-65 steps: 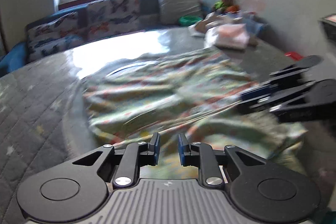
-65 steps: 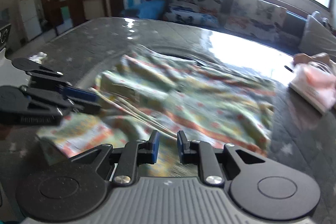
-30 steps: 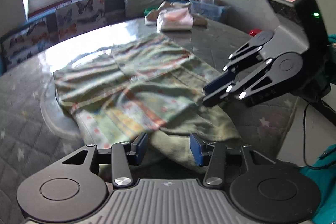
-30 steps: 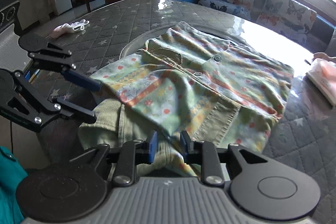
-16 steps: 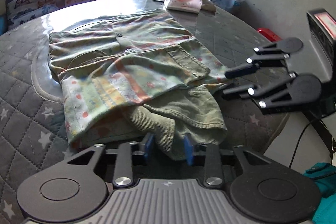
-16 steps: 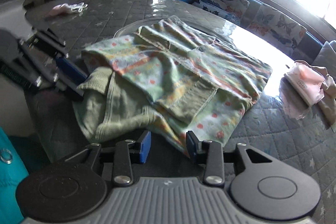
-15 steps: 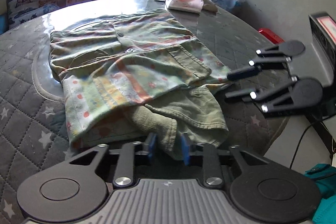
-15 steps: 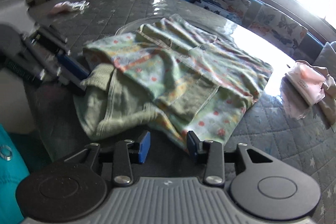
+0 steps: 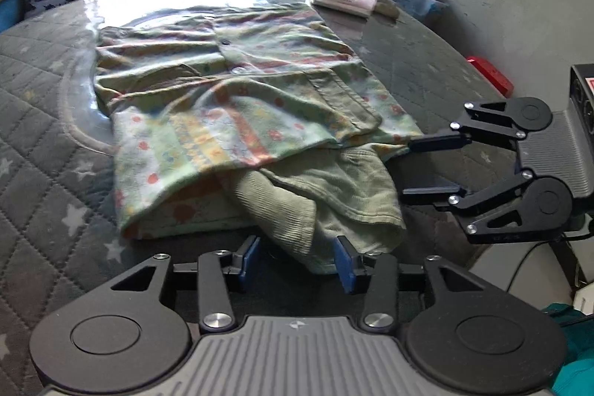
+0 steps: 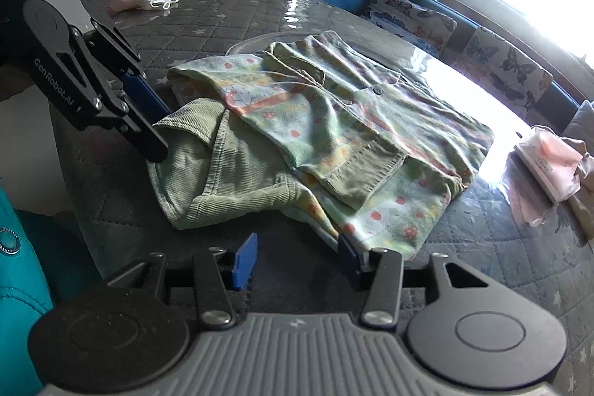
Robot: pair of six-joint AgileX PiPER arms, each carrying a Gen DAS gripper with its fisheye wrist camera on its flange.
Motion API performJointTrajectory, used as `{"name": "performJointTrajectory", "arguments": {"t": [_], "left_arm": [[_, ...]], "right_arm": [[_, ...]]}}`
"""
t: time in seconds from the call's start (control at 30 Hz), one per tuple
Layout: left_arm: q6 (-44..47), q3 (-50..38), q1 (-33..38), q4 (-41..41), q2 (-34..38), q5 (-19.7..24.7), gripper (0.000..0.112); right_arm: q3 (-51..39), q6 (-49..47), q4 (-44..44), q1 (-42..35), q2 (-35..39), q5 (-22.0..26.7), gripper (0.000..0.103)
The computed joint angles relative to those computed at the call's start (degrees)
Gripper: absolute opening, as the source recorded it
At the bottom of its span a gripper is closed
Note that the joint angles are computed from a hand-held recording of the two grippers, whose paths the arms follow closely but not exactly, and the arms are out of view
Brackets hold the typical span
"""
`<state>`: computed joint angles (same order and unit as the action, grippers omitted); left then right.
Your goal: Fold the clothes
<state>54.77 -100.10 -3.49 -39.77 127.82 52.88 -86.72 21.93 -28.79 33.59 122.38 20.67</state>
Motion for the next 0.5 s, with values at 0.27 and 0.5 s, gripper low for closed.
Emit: {"name": "performJointTrajectory", "arguments": {"t": [0.27, 0.5], "left_arm": [[1.85, -5.32, 1.60, -5.50, 0.94, 3.77, 0.011], [-7.44, -24.11, 2.76, -7.43, 9.45, 12.15, 0.011]], "right_arm": [[2.52, 8.23, -11.36, 0.79, -0.26, -3.42, 0.058], [0.71, 19.50, -23.94, 0.73, 2.63, -6.11, 0.058]]}}
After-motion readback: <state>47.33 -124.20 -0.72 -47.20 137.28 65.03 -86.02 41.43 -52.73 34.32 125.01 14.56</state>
